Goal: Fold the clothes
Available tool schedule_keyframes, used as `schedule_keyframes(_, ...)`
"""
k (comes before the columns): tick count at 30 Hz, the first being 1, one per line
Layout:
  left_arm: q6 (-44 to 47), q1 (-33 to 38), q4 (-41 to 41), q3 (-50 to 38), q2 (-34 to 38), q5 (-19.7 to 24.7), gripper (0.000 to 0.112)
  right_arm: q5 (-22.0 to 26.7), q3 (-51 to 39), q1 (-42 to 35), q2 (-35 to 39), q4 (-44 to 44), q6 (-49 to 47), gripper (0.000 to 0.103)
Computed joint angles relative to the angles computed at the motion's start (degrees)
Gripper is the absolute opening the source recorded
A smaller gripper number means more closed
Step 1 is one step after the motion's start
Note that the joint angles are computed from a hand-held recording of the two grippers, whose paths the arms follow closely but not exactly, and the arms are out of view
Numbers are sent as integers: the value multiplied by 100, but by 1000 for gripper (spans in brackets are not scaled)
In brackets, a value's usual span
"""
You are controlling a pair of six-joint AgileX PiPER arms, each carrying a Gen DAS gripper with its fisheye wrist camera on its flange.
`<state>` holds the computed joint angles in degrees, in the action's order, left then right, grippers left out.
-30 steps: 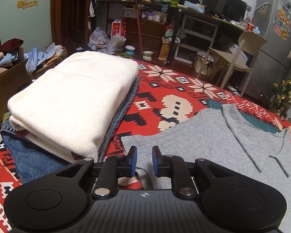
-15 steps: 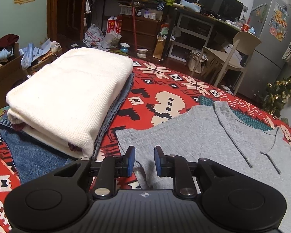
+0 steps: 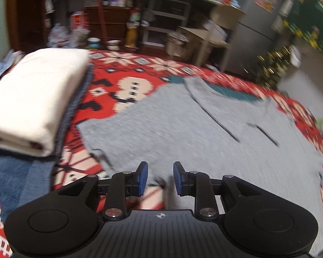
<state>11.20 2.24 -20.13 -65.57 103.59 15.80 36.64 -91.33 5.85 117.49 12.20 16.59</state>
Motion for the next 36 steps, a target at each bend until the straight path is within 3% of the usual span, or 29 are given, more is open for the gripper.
schedule_keyframes(5, 731, -214, 61, -408, -93, 398, 31, 168, -243, 149, -242, 247, -1454, 12)
schedule_keyframes(7, 1106, -336, 259, -591, -198, 625, 35, 397, -537, 342, -312, -40, -1878, 25)
schedule_keyframes(10, 1529, -575, 761, -709, -429, 891, 41, 712, -886, 701, -464, -523, -2484, 25)
schedule_keyframes(12, 2138, -649, 571, -712, -578, 1140, 41, 943, -1047, 950, -586, -665, -2869, 25)
schedule_keyframes(18, 4262, -913, -112, -250, -1113, 1679, 41, 1306, -738, 1674, -1067, -825, -4043, 28)
schedule_keyframes(24, 5879, -1325, -54, 333, -1510, 2167, 41, 1599, -196, 2392, -1332, -828, -5291, 28)
schedule_keyframes(28, 6208, -1344, -86, 487, -1427, 2448, 41, 1795, 2, 2758, -1287, -917, -5611, 28)
schedule_keyframes(36, 6010, -1562, 557, 572, -1036, 2466, 38, 1840, 365, 2924, -1171, -934, -5884, 27)
